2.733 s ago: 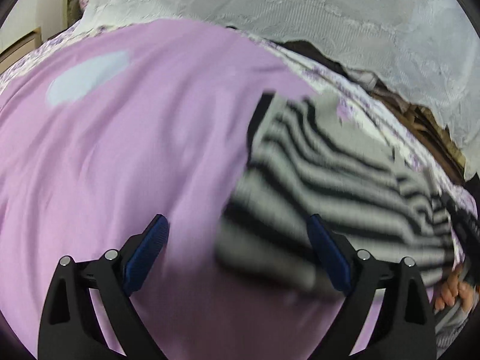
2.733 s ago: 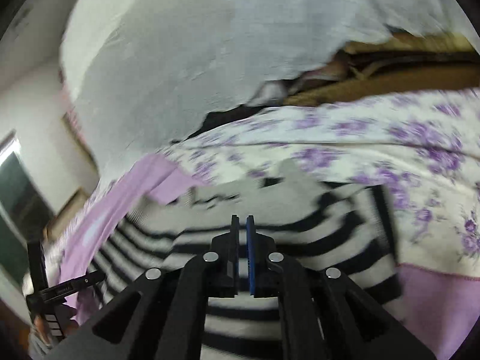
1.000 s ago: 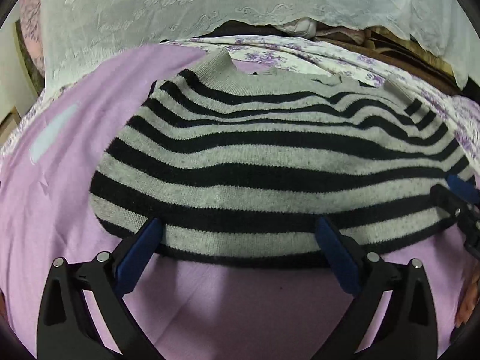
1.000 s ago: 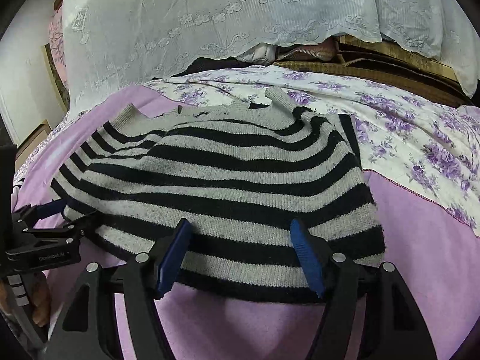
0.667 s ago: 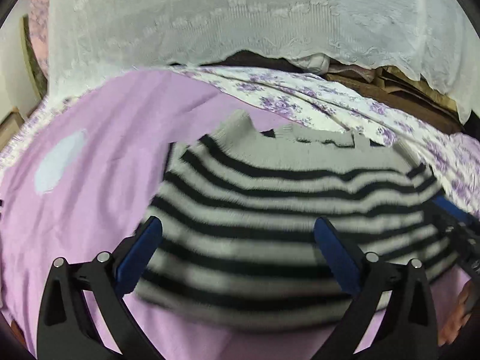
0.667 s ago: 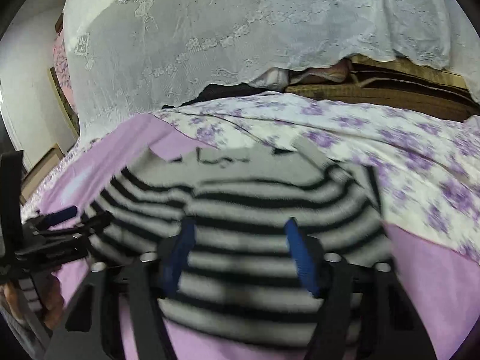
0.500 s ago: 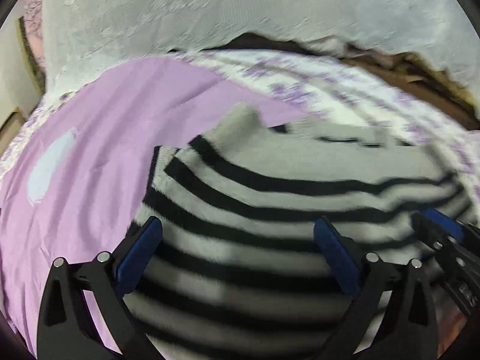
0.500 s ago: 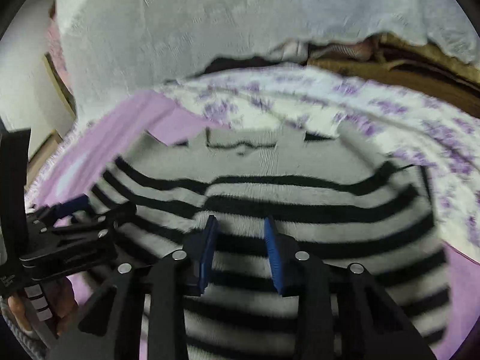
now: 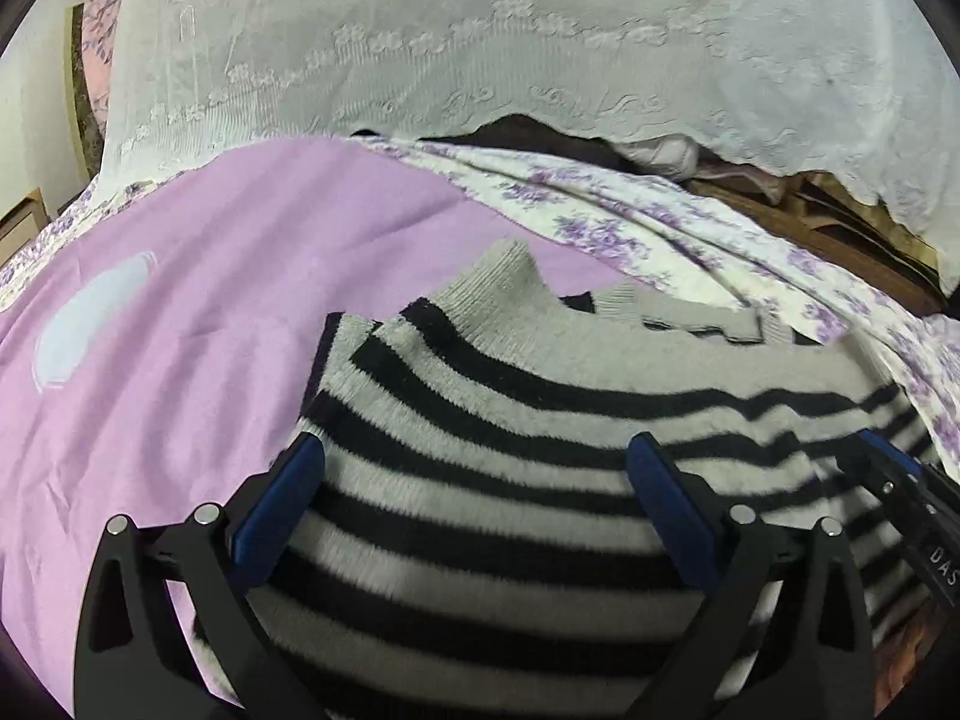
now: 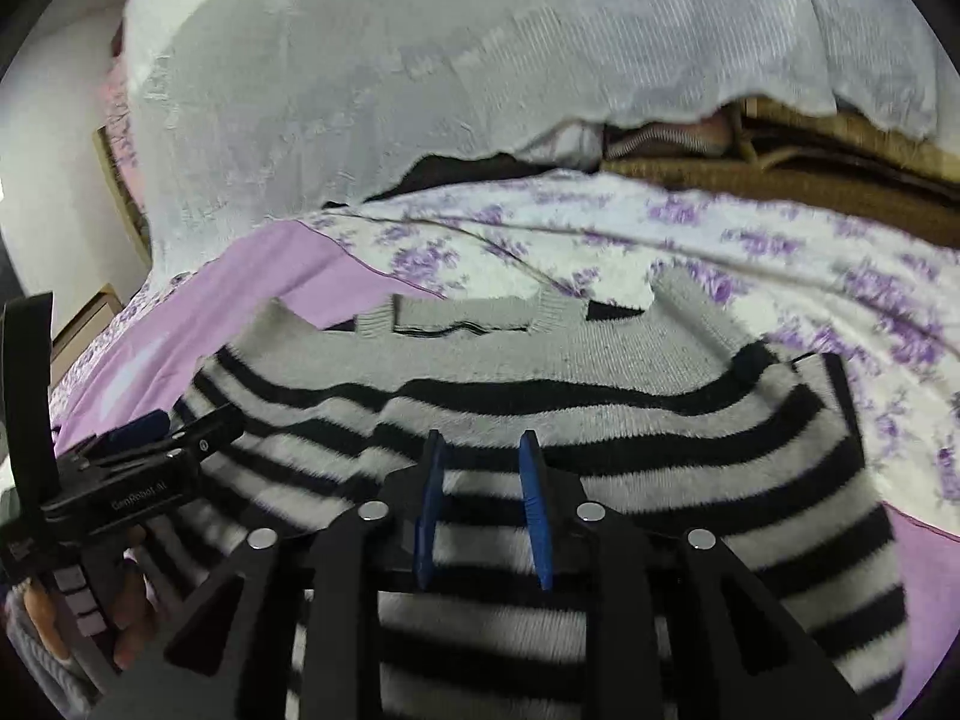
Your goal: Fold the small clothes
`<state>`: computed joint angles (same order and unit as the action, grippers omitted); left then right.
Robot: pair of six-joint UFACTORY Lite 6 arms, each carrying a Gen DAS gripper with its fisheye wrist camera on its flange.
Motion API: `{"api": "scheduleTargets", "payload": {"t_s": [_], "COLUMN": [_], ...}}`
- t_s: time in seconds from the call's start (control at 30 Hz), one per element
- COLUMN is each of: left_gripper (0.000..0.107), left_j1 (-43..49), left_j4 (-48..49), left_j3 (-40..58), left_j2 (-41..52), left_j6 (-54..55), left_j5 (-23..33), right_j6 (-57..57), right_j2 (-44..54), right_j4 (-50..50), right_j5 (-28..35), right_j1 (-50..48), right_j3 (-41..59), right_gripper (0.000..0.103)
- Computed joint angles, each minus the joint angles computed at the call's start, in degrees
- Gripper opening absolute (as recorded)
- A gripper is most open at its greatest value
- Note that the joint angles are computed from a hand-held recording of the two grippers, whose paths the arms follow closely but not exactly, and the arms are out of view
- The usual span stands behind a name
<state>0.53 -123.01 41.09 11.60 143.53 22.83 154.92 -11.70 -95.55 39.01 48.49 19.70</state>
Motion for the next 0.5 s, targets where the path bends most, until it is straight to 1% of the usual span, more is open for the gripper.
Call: {"api": "scheduleTargets", "payload": {"t_s": [0.03,0.07,0.1,0.17,0.3,0.5], "left_gripper": [0.098,0.098,0.098,0.098,0.098,0.098], "left_j1": [-0.34,-0.91,-1.76,-2.92,-3.4,-3.53], "left_j4": [-1.18,-2.72,-4.13,-7.83,-13.17,-14.25], "left_j3": [-0.51,-0.48,0.42,1.16,0.24,-0.14], "left_j2": [-0.32,-0.06,1.12,2.38,2.09,1.9], "left_j6": [1.26,2.64,3.61,7.01,12.75,13.78], "left_j5": [-0.32,-1.09,-2.42,-3.73,-3.66,-3.41], "right_j6": [-0.16,1.46,2.97,1.91,0.92,1.44], "right_j2": [1.17,3.33,4.14,4.5,5.16,5.3], "right_j4": [-0.07,-2.01,-3.37,-2.57,-1.53,-2.27], "right_j5": [-1.03,-2.74,-2.98,-2.69,-2.08,-2.08], "right_j1": [-0.57,-1.82,-2.06,-1.9,-1.02,-0.92], "right_j3": [0.44,0.8,0.73,1.23,1.74,1.71], "right_gripper": [0.037,0.039,0.039,0.04,0.043,0.046]}}
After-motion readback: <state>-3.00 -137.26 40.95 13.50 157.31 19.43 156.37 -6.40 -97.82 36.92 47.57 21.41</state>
